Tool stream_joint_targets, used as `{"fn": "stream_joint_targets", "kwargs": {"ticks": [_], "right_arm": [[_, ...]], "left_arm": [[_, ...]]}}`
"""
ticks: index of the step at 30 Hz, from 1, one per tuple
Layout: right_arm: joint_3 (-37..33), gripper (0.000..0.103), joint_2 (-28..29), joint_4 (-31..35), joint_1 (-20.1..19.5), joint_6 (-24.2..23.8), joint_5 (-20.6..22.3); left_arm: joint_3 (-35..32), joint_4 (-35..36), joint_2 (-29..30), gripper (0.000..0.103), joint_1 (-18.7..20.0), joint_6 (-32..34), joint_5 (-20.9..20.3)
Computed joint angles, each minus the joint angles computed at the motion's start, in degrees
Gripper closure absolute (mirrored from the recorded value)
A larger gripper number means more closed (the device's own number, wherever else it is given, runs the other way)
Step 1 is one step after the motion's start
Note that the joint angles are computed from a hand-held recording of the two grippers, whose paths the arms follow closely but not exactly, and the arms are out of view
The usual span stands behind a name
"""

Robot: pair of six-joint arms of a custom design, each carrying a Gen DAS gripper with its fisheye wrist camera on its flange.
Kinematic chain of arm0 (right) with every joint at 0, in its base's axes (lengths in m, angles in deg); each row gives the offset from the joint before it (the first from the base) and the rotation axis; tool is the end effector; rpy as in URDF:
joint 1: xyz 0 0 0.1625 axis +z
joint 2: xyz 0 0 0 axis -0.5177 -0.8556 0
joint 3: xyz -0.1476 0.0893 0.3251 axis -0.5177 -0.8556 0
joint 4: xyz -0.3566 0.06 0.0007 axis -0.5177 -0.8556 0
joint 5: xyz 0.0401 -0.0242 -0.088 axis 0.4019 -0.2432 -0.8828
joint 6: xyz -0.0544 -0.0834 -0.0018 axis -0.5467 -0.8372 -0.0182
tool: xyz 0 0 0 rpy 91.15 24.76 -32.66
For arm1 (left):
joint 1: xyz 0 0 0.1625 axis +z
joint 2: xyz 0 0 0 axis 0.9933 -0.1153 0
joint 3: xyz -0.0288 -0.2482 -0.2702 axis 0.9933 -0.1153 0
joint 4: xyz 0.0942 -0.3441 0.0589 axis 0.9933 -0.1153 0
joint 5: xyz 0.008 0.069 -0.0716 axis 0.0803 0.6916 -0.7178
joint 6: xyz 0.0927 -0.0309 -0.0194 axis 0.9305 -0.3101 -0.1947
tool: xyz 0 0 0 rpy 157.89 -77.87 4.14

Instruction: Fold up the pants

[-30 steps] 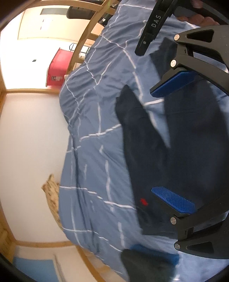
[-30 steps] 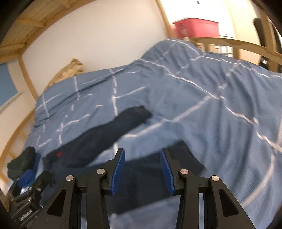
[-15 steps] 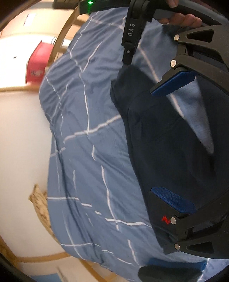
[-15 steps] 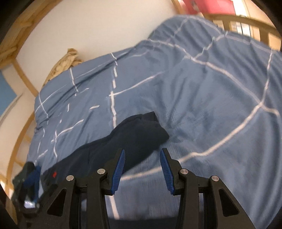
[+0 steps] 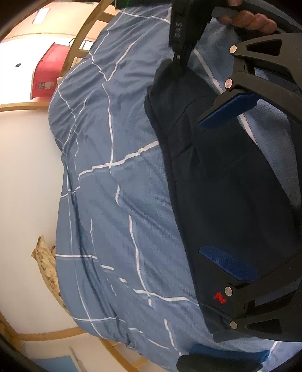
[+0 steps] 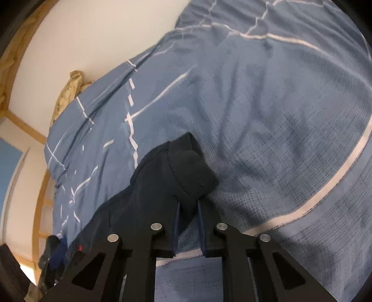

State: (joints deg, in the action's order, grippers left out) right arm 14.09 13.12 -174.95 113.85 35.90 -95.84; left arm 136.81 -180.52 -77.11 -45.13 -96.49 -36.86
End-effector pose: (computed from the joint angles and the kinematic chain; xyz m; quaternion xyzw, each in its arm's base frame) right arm 0.0395 -0.6876 0.2500 0.0723 -0.9634 0.2442 0.0835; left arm -0.3514 -0.5654 0.0327 0.0494 0.8179 -0.3936 0.4169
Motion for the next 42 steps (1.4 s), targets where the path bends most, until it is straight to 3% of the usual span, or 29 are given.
{"fn": "stream_joint_targets", "kwargs": {"ticks": [3,11,14,18,20,23,30,34,39,42], "right_arm": [[3.7,0.091,-1.6,-7.2,0.9,-2.5,-4.1],[-0.2,0.088,0.7,-1.7,1.3,-2.3,-10.5],[0.3,0.076,0.1,-2.2,1.6,-1.9,-11.8],[6.5,0.063,-2.5,-12.8,4.0,-6.6,-16.9],[12.2,0.061,-6.2,-18.0,4.5,-9.1,-15.5],[18.9,0.051,-10.6,-23.5,6.4,-11.8,-15.8],[34.9,0.034,-22.3,-29.5,9.4,-13.0,-11.7],[42.8,0.034,-27.8,-30.5,9.7,-10.9,-8.6],[50.6,0.034,-31.5,-32.7,9.5,-8.4,-5.5],[54.4,0.034,-32.3,-35.3,9.7,-7.3,-5.4]], "left_arm": [[-0.2,-0.4,0.4,0.000,0.4,0.3,-0.7],[-0.4,4.6,0.0,0.000,1.1,-4.3,-1.6],[1.4,2.3,-1.2,0.000,0.9,-4.2,-2.7],[5.5,-0.7,-3.9,0.000,-1.1,-4.6,-2.1],[7.8,-0.9,-5.7,0.000,-2.7,-5.8,-1.6],[11.4,2.3,-9.2,0.000,-5.7,-9.2,-1.3],[22.9,18.5,-21.1,0.000,-14.3,-28.1,-3.4],[27.8,29.1,-27.3,0.000,-18.4,-42.2,-7.0],[30.9,47.5,-33.0,0.000,-24.6,-60.1,-11.9],[33.5,51.8,-35.6,0.000,-27.2,-64.7,-15.3]]}}
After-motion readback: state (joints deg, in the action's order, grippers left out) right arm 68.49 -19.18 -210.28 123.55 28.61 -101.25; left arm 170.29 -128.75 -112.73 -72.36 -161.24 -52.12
